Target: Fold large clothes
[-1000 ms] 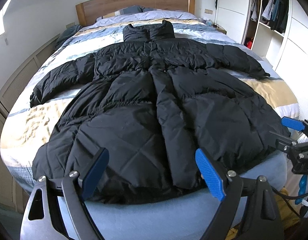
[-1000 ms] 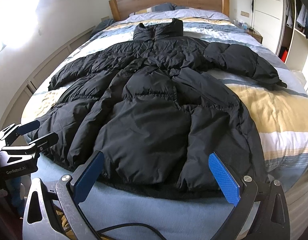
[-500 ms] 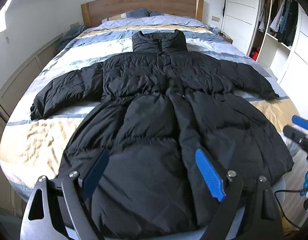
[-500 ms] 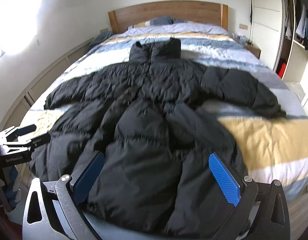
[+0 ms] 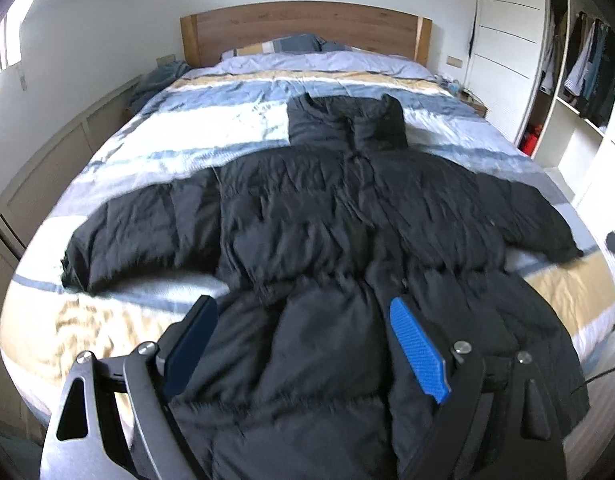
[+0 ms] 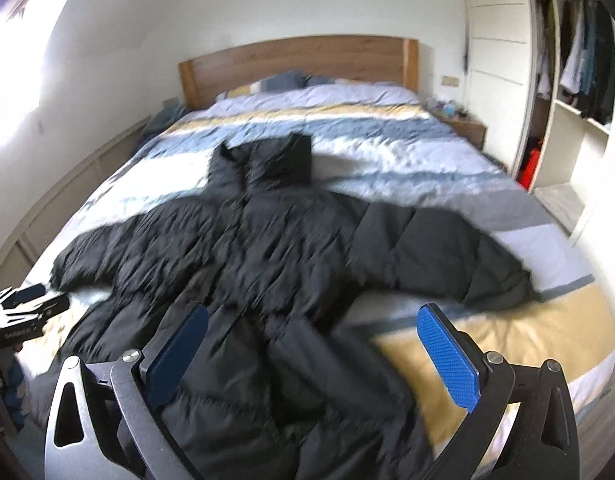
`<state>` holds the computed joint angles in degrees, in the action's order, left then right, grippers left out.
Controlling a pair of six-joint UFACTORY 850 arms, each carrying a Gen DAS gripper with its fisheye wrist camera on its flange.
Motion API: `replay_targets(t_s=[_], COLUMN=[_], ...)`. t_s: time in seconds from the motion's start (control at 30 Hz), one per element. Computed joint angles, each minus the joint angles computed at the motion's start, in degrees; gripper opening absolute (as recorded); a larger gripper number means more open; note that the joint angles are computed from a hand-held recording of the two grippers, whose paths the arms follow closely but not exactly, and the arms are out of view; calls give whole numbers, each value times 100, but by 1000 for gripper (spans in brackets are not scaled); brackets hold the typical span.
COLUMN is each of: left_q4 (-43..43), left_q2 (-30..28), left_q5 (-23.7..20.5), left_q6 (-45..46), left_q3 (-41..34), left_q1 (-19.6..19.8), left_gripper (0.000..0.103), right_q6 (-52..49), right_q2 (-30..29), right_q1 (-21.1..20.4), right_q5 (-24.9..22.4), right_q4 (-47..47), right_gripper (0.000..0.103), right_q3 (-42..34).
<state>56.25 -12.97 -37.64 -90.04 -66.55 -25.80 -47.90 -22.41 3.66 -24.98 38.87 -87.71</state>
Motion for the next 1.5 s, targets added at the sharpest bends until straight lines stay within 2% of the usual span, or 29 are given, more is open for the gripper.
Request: replay_targets(t_s=[0.27, 0.47, 0.63, 0.87, 1.0, 1.23, 1.5], left_q4=[437, 226, -178, -446, -671, -807, -808], left_q2=[-267, -434, -626, -873, -1040, -1217, -1325], left_q5=[-483, -306, -12, -30, -109, -411, -626], left_q6=[-292, -38, 342, 577, 722, 864, 926], left_q3=[-407, -554, -751, -988, -1101, -1284, -1404], left_q1=[385, 720, 924, 1048, 1045, 1023, 996], left_gripper=[88, 88, 88, 88, 88, 88, 88], right_q6=[835, 1538, 2535, 3553, 3637, 3137, 3326], right_q2=[-879, -1436, -2118, -2963, -3389, -4109, -4839], right_q1=[-74, -222, -510, -924, -1174, -1577, -1791], right_q5=[81, 59, -294, -672, -826, -1017, -1123], right_q4=[-253, -515, -811, -1013, -526, 1564, 2619], right_gripper=[103, 103, 103, 103, 103, 103, 100], right_q3=[-1334, -1924, -2546, -3131, -3393, -3981, -4836])
